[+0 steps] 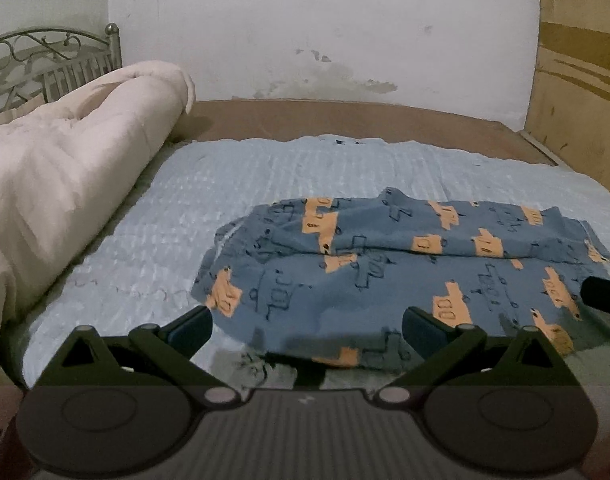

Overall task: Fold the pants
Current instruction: 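Lower both grippers toward the waistband of the blue pants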

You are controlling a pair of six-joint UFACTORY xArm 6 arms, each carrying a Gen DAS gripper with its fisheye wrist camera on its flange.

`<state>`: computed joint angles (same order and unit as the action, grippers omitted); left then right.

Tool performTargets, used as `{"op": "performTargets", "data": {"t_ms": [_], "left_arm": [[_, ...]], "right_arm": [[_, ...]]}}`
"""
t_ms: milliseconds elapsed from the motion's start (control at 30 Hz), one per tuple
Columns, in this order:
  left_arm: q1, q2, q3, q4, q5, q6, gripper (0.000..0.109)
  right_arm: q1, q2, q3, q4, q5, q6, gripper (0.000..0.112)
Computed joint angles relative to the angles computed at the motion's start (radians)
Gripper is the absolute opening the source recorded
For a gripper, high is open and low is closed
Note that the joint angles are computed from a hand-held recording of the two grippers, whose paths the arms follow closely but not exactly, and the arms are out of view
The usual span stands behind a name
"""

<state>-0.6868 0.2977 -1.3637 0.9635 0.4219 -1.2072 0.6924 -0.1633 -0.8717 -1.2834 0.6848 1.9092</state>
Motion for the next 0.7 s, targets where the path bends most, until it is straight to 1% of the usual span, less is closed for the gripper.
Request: {"op": "performTargets", "data": {"t_ms": [200,367,467,533,600,700], "left_arm": [[0.019,0.082,-0.102,-0.048,0.018,0.077,0.102],[0.035,0.163,-0.208,-0.114,0.038,0.185,0.102],[0.043,0.221,-0.290,-0.157,0.068,0.252,0.102],[0.051,0.264,-0.351,-0.191,0.085,0.302,0.102],[0.061,0.297,-0.398,-0.211,0.091,0.342,0.102],[0.074,0.348,-0.472,-0.208,0.108,0.385,0.102]], "right_arm": [[-0.063,0.046,-0.030,-0.011,-0.050,-0.018,0.102],[-0.114,0.106,-0.075,-0.010,-0.094,-0.043,0.102],[-0.142,0.148,-0.104,-0.020,-0.120,-0.057,0.102],[-0.162,0.167,-0.111,-0.068,-0.146,-0.035,0.102],[-0.181,0.179,-0.113,-0.148,-0.171,0.003,0.102],[-0.198,0.196,-0.120,-0.282,-0.158,0.055,0.102]]}}
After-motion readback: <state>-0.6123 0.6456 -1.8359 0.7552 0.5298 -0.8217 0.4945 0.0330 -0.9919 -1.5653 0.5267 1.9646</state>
